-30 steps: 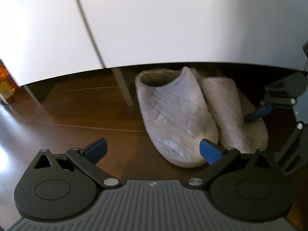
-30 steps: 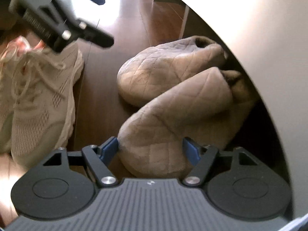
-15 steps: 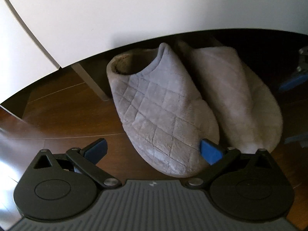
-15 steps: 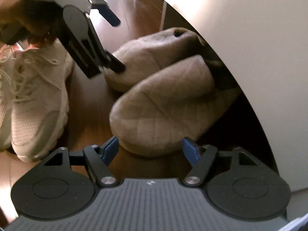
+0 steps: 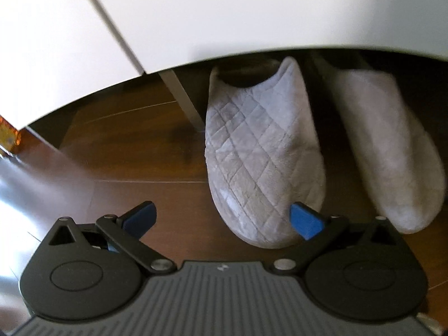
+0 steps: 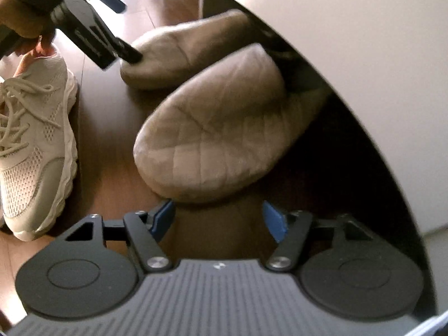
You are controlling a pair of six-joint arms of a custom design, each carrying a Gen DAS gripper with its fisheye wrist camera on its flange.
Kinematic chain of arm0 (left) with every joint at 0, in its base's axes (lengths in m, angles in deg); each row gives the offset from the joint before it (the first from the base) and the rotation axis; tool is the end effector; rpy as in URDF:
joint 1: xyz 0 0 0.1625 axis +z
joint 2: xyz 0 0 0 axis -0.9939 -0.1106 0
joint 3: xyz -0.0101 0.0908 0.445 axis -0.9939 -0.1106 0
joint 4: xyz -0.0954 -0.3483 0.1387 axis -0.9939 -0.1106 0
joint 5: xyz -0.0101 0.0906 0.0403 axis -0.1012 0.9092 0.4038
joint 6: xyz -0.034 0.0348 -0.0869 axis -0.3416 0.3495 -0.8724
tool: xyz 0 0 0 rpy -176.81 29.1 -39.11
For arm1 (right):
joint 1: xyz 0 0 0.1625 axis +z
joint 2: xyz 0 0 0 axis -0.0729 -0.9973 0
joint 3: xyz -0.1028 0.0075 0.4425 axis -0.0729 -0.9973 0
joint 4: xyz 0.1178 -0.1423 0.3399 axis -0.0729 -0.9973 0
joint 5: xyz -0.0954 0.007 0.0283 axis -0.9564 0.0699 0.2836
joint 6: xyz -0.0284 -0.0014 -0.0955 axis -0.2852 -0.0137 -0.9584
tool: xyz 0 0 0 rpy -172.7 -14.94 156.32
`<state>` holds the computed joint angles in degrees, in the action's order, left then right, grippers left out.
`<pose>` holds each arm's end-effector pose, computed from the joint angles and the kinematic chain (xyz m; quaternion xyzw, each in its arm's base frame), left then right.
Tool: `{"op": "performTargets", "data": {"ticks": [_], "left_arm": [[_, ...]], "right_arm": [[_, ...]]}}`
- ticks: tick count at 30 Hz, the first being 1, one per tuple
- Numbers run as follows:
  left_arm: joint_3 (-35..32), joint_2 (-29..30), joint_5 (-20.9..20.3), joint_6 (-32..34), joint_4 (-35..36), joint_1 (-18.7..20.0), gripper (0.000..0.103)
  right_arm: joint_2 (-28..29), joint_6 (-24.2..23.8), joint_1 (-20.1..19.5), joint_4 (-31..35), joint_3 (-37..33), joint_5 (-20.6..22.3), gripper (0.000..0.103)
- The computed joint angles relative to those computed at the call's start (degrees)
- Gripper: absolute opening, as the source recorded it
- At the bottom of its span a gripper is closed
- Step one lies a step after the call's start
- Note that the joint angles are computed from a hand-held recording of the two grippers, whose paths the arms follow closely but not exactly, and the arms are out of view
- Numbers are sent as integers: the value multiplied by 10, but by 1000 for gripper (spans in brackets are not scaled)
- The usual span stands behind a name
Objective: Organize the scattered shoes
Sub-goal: 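Push the quilted slippers under the cabinet edge with the right tool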
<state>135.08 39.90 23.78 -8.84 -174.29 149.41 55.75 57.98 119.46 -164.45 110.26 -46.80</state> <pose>-0.1564 -0.8322 0.3068 0.4359 0.8096 -0.1347 0.3693 0.3750 -0.6463 -0.0152 0.2553 -0.8818 0.1591 0.3633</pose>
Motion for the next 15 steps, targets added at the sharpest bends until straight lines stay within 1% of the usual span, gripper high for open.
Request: {"op": "performTargets", "data": {"ticks": [1, 2, 5, 8, 10, 11, 12, 13, 15], "left_arm": [[8, -8, -5, -11, -6, 0, 103], [24, -20, -11, -28, -17, 0, 103], [68, -50, -12, -58, -53, -4, 103], [91, -70, -15, -75, -75, -5, 103], [98, -77, -14, -78, -88, -6, 103], [94, -76, -13, -77, -96, -7, 103], [86, -72, -13, -77, -102, -8, 103], [91, -77, -14, -79, -112, -8, 103], [115, -99, -16, -100, -133, -11, 103]], "right_arm": [[3, -1, -1, -2, -3, -4, 56], [9, -14, -3, -6, -11, 0, 54], [26, -59, -6, -13, -38, 13, 54], [45, -89, -8, -8, -76, 28, 54], [63, -108, -9, 8, -109, 27, 54], [72, -117, -9, 17, -127, 26, 56], [81, -127, -9, 26, -145, 25, 56], [79, -122, -7, 38, -148, 24, 52], [70, -134, 4, 52, -138, 14, 52]]}}
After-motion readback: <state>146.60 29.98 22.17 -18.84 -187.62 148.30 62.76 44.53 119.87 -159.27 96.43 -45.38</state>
